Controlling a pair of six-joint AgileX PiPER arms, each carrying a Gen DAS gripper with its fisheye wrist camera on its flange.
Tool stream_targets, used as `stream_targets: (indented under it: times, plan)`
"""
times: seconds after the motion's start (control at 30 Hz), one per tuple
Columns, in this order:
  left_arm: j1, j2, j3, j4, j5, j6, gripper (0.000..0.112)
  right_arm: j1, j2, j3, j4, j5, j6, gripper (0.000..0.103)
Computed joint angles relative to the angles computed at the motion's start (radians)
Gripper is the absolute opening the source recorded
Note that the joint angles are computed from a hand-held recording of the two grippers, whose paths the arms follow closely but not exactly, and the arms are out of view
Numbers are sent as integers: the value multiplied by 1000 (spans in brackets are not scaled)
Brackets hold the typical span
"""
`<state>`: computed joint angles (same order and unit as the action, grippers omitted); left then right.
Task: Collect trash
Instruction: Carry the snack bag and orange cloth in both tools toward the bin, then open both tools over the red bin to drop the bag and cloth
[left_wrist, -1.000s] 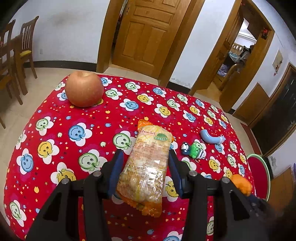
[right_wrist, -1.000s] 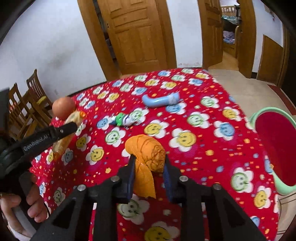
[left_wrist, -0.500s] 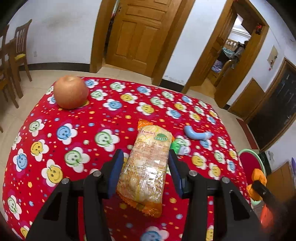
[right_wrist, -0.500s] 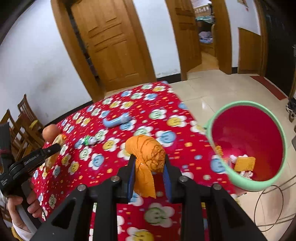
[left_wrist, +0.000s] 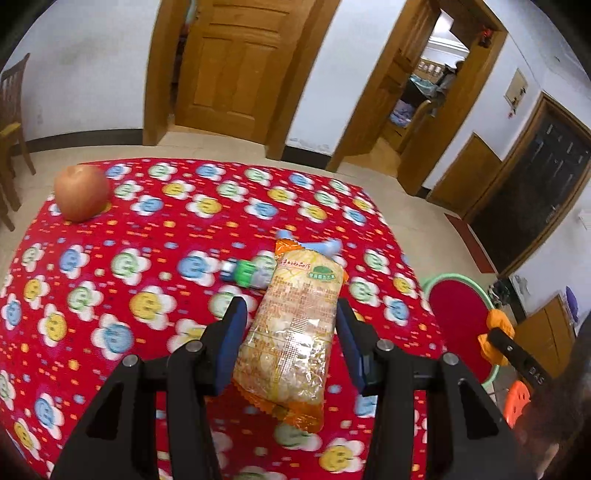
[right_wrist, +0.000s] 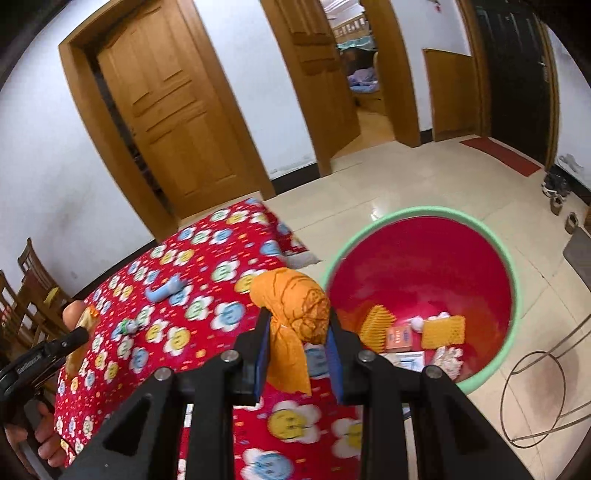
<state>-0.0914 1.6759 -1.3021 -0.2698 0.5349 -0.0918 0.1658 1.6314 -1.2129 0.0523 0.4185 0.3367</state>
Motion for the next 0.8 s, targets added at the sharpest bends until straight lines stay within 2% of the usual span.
stream_targets:
  times: [0.13, 0.37, 0.47, 0.6, 0.73, 0.8]
  plan:
    - [-72, 28, -46, 57, 13, -63, 49, -78, -5, 30, 104, -18, -103, 30]
    - [-181, 118, -164, 72, 59, -87, 49, -188, 9, 57, 230, -22, -240, 31]
    - [-223, 166, -228, 61, 91, -90, 49, -225, 15, 60, 274, -23, -295, 36]
    - [-278, 219, -309, 86, 125, -112, 49, -292, 34, 63, 449, -5, -479, 40]
    - [-312, 279, -394, 100, 158, -125, 49, -330, 40, 78, 549, -1, -594, 46]
    - [-331, 309, -435, 113, 175, -139, 49, -343, 39, 85, 583, -2, -637, 52]
